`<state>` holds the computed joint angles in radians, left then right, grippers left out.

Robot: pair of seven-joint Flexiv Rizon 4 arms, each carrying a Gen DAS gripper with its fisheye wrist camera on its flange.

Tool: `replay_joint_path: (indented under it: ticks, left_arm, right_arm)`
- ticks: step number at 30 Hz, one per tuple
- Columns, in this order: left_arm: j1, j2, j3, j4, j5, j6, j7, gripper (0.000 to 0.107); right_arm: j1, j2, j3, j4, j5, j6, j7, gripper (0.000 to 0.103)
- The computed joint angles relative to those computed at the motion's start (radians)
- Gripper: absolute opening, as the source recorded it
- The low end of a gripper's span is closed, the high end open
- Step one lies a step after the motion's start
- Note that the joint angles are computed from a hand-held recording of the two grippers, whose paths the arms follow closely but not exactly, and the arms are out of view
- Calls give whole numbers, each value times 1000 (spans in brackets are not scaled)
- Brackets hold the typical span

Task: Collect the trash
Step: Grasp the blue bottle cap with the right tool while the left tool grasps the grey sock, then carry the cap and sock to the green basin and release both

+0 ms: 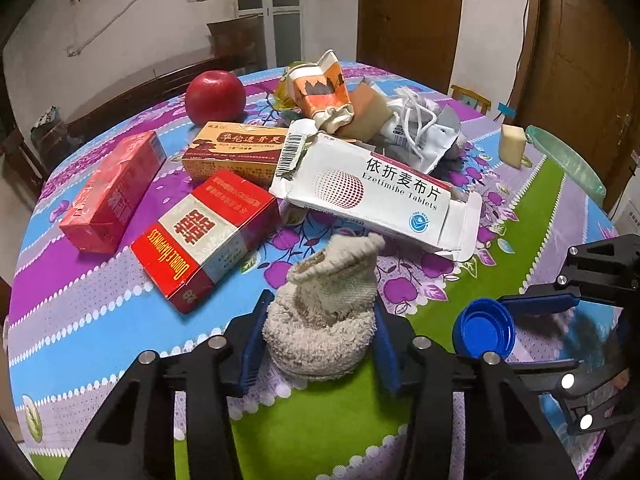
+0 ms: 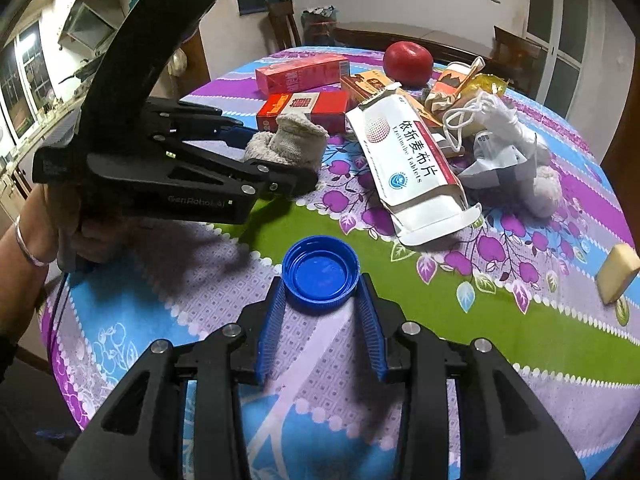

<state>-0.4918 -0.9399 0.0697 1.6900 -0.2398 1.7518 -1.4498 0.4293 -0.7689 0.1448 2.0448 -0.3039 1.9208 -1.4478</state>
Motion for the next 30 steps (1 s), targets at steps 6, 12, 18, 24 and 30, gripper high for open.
replay_joint_path:
  ticks: [6, 12, 18, 24, 30]
  left_arm:
    - [-56, 42, 20, 77, -24, 88, -44, 47]
    - [-345, 30, 254, 64, -191, 46, -66, 47]
    - [-519, -48, 400, -66, -226, -37, -121, 47]
    - [-546, -107, 443, -241, -190, -148, -201, 46]
    - [-551, -190, 501, -470, -136, -297, -269, 46]
  right_arm:
    - [-81, 15, 50, 74, -14, 127, 4, 35]
    - [-88, 68, 22, 175, 35, 247, 3, 35]
    - [-85, 142, -27, 283, 132, 368, -35, 35]
    - [-113, 207, -58, 358, 225, 459, -71, 35]
    - [-192, 248, -89, 391, 267, 503, -73, 35]
